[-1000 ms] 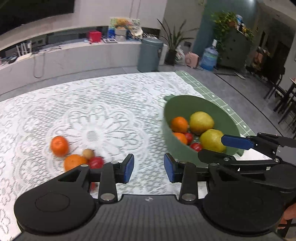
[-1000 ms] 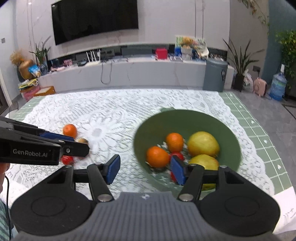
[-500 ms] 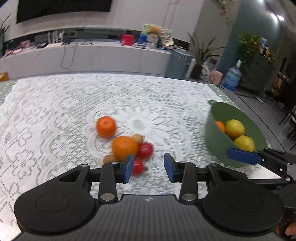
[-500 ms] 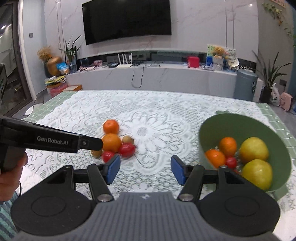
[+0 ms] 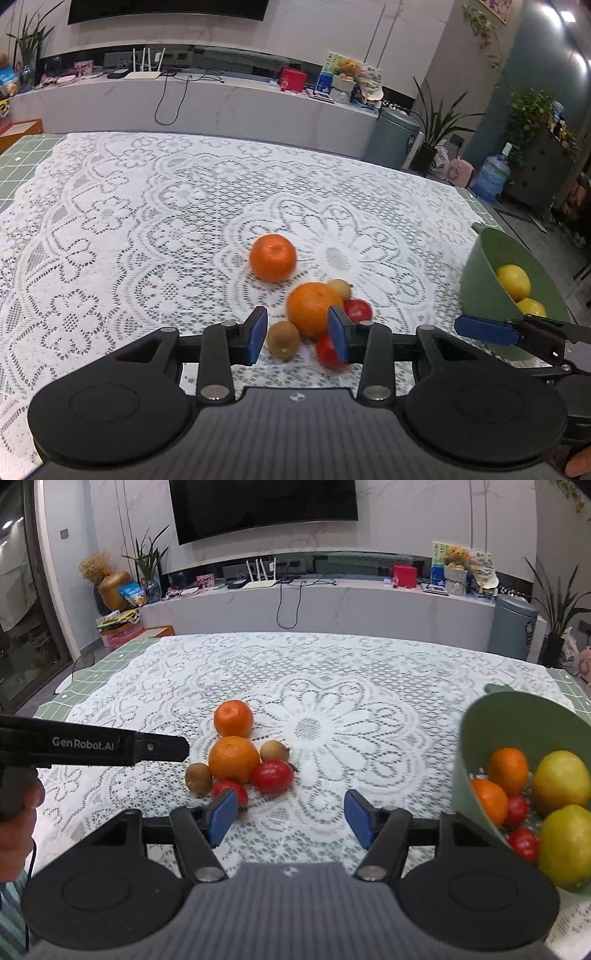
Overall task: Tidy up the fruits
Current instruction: 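Grasp an orange with the left tool while the right tool grasps another orange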
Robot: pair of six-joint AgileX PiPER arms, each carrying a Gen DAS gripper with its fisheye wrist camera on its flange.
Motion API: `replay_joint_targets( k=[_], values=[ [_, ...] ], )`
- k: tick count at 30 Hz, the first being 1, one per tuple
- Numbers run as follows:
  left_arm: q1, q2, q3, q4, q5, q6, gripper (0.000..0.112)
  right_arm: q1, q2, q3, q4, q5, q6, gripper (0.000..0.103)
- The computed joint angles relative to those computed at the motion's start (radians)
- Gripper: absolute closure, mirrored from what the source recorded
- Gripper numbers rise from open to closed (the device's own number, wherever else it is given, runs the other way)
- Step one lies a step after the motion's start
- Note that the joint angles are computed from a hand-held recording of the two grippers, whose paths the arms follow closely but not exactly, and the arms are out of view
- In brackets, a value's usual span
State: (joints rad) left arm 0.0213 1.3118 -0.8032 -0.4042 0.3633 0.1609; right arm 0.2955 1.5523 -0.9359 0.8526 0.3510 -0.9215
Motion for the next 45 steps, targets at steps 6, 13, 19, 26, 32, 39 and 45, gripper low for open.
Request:
replay_joint_targets(
  k=[6,13,19,26,32,39,45],
  values=[
    [0.069,0.045,-0.011,-0.237,0.005,0.229,0.066,0.032,0.077,-0.084,-0.052,0.004,0.075,0.042],
    [0.126,0.114,-0.047,-0.42,0.023,0.414,0.065,0.053,0.167,-0.19,-0.065,0.017,0.13,0.052],
    [0.149,0.206,-0.121,-0.492,0.058,0.479,0.063,0.059,0.217,-0.24,-0.074,0.019,0.158,0.057],
    [0.084,0.314,-0.236,-0.265,0.016,0.28,0.06,0.051,0.237,-0.258,-0.092,0.016,0.192,0.057],
    [0.051,0.375,-0.31,-0.092,0.034,0.113,0.06,0.044,0.241,-0.26,-0.089,0.015,0.197,0.057],
    [0.009,0.409,-0.354,0.106,0.037,-0.06,0.06,0.049,0.238,-0.255,-0.099,0.013,0.205,0.057],
    [0.003,0.418,-0.345,0.099,0.018,-0.058,0.063,0.045,0.235,-0.249,-0.104,0.015,0.205,0.057]
  ],
)
